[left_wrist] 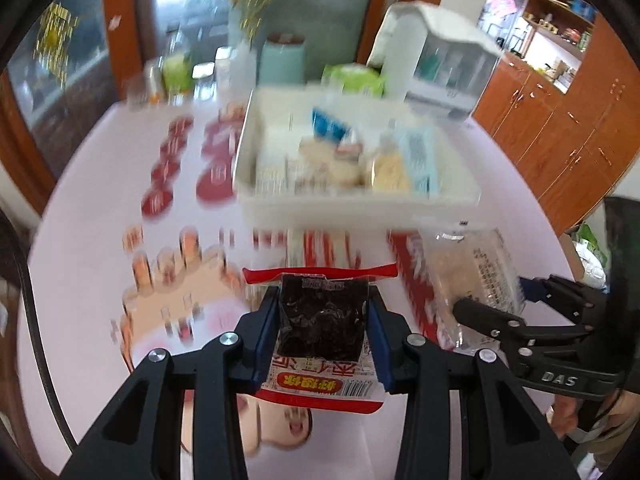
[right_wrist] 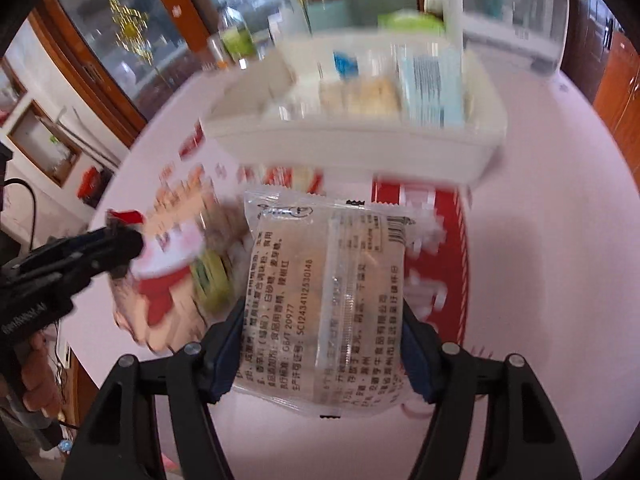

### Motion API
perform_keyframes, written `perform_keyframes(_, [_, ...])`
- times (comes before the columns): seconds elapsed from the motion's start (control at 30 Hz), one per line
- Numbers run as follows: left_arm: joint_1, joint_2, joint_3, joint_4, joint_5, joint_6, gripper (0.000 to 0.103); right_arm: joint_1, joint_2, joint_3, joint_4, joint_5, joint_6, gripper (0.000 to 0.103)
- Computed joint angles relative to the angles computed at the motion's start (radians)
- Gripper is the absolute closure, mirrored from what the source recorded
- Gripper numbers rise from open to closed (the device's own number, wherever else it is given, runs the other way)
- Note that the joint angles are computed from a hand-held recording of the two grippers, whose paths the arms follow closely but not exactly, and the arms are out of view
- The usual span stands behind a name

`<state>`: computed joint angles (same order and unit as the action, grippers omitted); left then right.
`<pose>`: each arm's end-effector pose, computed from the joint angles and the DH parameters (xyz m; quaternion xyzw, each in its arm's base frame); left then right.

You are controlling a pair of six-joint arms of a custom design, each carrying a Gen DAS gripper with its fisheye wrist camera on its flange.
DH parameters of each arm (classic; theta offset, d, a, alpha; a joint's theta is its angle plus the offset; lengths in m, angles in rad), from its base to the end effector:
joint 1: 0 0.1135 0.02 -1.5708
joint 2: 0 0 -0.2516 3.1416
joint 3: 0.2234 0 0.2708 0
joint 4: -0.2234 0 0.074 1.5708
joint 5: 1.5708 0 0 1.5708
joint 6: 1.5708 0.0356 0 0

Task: Organize snacks
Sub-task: 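Carry both packets over the white tray and open both grippers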

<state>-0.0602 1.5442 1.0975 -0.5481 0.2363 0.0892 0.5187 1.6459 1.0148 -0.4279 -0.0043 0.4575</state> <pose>0.3354 -0.0286 0.2140 0.1045 0.9470 -0.1089 0.2837 0.2962 0.1693 0.1615 -0.0301 0.9670 0.1205 0.2226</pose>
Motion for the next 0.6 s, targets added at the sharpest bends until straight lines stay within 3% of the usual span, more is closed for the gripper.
perform_keyframes(0.3, [-0.054, 0.23, 0.523, -0.12, -0.09, -0.05, 0.063, -0.089, 0.029, 0.384, -0.118, 0.077, -0.107, 0.033])
perform_keyframes(0.6, [-0.087, 0.514, 0.962, -0.247, -0.185, -0.076, 0.061, -0.169, 0.353, 0.938, -0.297, 0.079, -0.133, 0.031])
